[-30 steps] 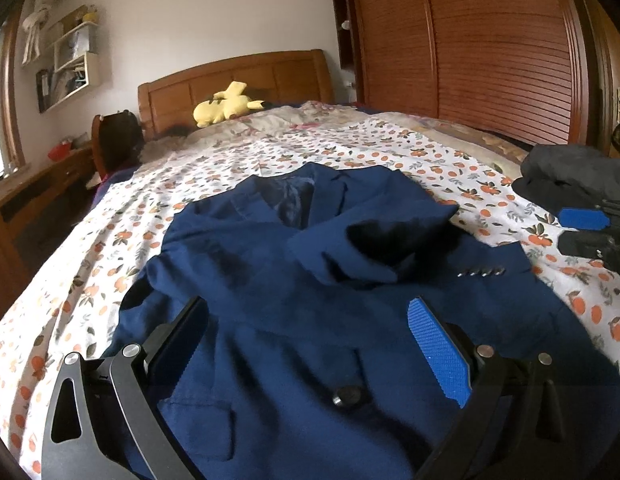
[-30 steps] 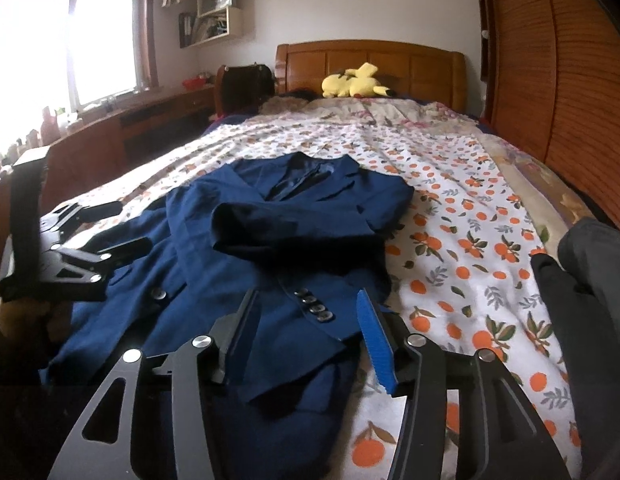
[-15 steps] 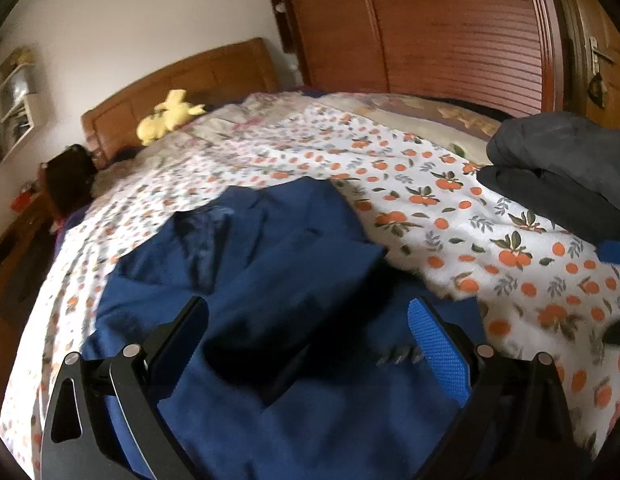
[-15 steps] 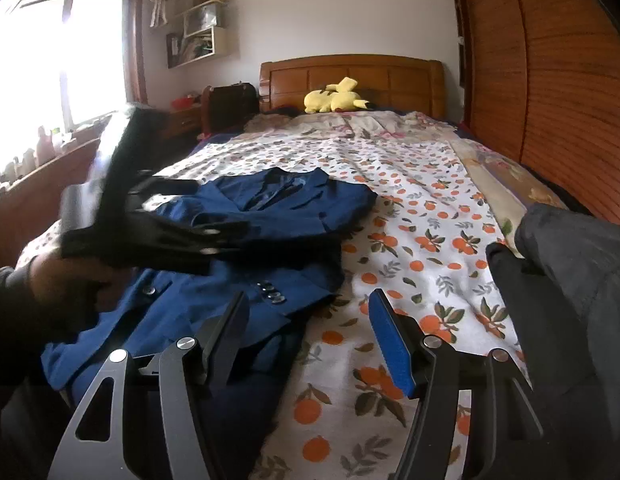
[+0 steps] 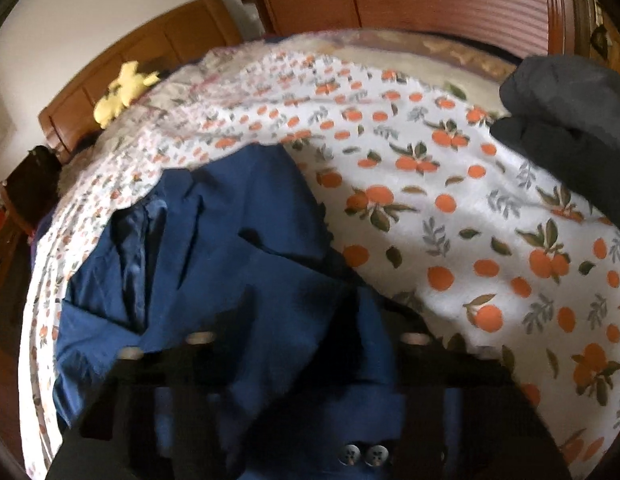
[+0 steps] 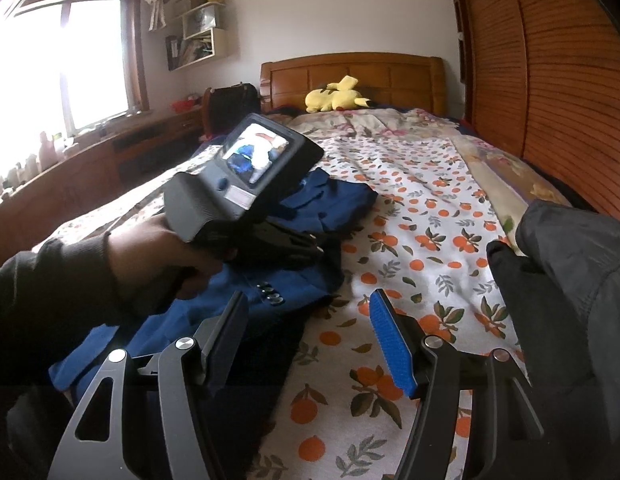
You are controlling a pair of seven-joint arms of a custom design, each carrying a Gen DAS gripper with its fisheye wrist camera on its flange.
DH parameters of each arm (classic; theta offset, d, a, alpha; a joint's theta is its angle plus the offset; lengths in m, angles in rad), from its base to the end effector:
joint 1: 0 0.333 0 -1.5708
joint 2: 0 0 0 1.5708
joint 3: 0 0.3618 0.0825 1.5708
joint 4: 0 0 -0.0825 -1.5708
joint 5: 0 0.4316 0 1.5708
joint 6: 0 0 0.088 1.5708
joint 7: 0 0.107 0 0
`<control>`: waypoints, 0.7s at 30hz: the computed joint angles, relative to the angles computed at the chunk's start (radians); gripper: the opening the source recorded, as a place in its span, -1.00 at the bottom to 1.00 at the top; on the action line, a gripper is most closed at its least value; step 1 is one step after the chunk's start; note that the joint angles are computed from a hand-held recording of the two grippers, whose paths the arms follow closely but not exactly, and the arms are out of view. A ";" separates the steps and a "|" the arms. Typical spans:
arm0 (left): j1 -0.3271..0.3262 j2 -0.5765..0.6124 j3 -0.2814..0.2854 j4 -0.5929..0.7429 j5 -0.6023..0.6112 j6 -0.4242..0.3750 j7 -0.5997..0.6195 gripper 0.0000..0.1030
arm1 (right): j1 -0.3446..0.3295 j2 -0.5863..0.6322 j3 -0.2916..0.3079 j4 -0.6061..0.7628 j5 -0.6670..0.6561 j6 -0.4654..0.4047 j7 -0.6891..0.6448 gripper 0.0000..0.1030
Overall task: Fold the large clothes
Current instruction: 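Move the left gripper to the other jacket sleeve and grasp it, then fold the held sleeve across the jacket front and open the left gripper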
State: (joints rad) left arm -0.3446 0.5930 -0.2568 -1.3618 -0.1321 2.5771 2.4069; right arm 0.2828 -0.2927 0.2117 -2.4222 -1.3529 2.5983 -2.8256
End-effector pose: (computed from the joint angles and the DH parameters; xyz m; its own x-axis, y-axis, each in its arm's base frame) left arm 0.7187 -0.4225 0.4770 -0.8957 -0.3713 -0.2447 -0.1745 0.7996 -0.5745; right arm 0.4324 0.2599 0.4708 -0.2510 -0.9631 -0.0975 -0.4856 0.2124 -0.8480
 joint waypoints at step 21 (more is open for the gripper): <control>0.338 -0.264 -0.134 -0.229 -0.579 0.152 0.430 -0.95 | 0.054 0.136 -0.006 0.145 0.005 -0.102 -0.047 0.17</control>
State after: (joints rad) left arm -0.0062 0.3293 -0.3909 -1.5904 -0.7109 2.7289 2.8364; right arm 0.3372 -0.1572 0.2062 -2.2769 -1.3477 2.4966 -2.8725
